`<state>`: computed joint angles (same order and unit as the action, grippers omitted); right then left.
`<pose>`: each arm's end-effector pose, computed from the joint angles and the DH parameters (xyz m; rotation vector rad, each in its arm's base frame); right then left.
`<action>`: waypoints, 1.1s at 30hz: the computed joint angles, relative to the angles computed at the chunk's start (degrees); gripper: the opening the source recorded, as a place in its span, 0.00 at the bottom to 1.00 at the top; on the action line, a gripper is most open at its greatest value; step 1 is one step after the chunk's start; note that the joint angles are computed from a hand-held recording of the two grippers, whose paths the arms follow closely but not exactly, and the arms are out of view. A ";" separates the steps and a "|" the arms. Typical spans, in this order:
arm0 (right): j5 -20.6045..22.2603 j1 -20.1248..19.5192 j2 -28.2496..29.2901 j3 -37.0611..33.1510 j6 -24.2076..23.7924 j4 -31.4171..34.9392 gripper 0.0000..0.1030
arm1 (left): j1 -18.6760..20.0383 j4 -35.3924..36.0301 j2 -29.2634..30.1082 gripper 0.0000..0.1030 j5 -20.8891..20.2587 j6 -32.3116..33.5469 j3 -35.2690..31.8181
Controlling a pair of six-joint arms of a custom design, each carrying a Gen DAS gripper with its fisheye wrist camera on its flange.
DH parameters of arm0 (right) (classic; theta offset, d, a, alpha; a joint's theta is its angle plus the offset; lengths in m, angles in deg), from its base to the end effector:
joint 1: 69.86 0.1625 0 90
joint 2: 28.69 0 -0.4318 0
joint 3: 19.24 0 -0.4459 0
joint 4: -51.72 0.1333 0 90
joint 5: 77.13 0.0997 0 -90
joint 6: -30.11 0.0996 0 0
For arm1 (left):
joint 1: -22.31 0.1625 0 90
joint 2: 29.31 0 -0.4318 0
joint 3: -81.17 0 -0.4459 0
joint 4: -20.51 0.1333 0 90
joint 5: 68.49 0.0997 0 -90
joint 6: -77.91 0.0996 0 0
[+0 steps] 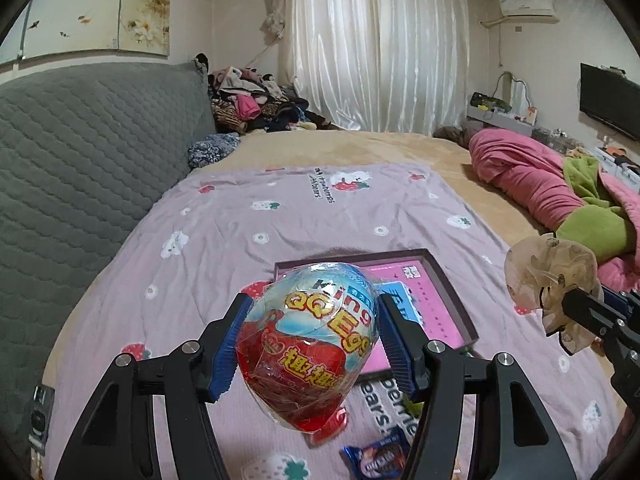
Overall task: Organize objects
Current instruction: 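Lift the egg and scrunchie and carry both over the pink workbook tray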
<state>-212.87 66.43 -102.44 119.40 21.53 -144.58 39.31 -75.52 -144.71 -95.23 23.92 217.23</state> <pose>0.3542 -0.2529 0.1871 0.7535 -2.2683 1.1660 -0.2383 -0.3053 0.3267 0.5372 2.1506 -1.0914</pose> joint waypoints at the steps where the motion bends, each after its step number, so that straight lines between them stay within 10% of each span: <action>1: 0.62 -0.62 0.28 -0.30 -0.56 -0.52 0.21 | 0.96 -2.43 0.79 0.62 0.35 2.02 0.05; 21: 11.14 -14.08 11.24 -11.59 -11.12 -15.46 0.21 | 21.35 -69.55 30.15 0.62 -3.06 44.06 -3.66; 33: 13.43 -22.55 19.88 -16.16 -13.00 -18.27 0.21 | 31.75 -85.52 41.89 0.62 -8.13 56.03 -8.66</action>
<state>-199.44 43.88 -82.56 103.24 8.53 -162.85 71.05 -161.04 -102.81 -103.36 79.95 208.56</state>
